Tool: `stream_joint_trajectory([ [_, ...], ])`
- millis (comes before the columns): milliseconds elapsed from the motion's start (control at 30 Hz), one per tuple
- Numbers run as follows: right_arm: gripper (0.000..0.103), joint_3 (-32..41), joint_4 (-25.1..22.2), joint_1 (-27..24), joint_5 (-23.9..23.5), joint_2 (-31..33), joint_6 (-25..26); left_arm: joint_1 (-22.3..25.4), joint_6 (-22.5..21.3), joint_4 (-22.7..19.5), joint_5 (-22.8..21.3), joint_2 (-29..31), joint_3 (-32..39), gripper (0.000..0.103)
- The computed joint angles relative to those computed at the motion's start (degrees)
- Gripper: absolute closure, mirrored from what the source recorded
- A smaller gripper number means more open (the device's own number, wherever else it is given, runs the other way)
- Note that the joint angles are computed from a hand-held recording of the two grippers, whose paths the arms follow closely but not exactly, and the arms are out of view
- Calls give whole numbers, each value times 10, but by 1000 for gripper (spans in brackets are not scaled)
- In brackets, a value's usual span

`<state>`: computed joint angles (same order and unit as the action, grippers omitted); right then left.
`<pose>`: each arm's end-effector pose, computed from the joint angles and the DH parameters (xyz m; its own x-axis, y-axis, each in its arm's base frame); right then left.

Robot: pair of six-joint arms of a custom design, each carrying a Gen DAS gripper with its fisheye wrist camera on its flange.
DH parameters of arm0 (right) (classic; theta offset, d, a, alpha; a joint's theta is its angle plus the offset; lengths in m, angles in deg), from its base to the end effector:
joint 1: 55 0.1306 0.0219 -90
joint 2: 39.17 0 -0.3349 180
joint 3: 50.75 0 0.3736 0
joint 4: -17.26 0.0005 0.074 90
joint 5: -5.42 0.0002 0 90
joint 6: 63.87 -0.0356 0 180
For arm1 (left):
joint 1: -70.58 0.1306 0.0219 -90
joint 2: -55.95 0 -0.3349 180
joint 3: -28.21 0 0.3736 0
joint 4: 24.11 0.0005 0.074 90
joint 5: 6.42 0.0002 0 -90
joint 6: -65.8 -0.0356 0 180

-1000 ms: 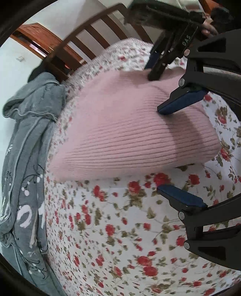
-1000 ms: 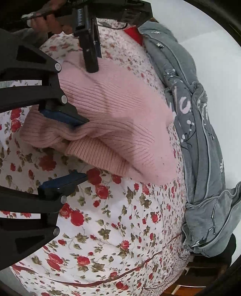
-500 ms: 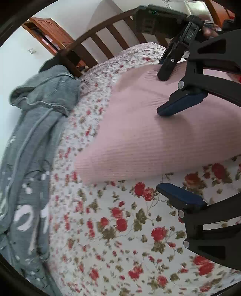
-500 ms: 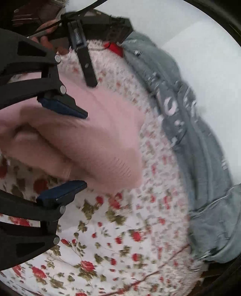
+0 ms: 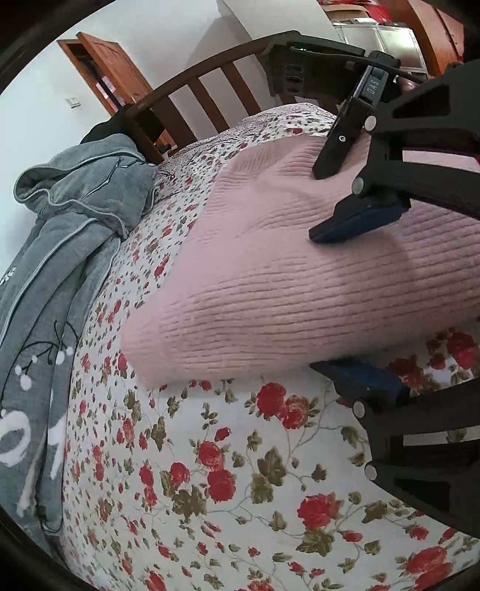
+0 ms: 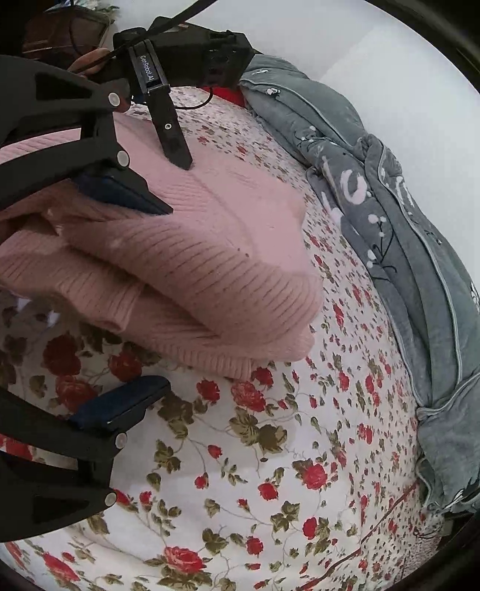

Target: Fold small clothes

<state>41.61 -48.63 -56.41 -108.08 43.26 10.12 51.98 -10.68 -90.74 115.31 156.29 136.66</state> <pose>0.4055 0.0037 0.4385 -0.8516 0.2740 -0.4469 0.0357 0.8809 0.4720 0.4736 -0.1797 0.4237 -0.9102 0.0965 -0.4029 0.3279 0.7622 -0.5582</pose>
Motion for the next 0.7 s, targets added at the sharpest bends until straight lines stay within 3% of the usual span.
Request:
stream_joint_trajectory([
  [33,23,0,1,-2,-10,1,-3,0,0,0,1,1,2,51],
  [67,32,-1,4,-10,-43,4,-9,0,-1,-2,0,2,5,53],
  [133,34,-3,6,-15,-58,5,-18,1,-2,-2,0,-1,6,59],
  [300,58,-12,27,-33,-115,-6,-51,-5,-9,1,-18,-11,11,65],
  [467,62,20,12,-9,-75,-6,-45,6,-15,-7,-5,-19,29,67],
  [700,63,100,21,38,-76,44,-72,50,-32,-33,-14,-17,84,67],
])
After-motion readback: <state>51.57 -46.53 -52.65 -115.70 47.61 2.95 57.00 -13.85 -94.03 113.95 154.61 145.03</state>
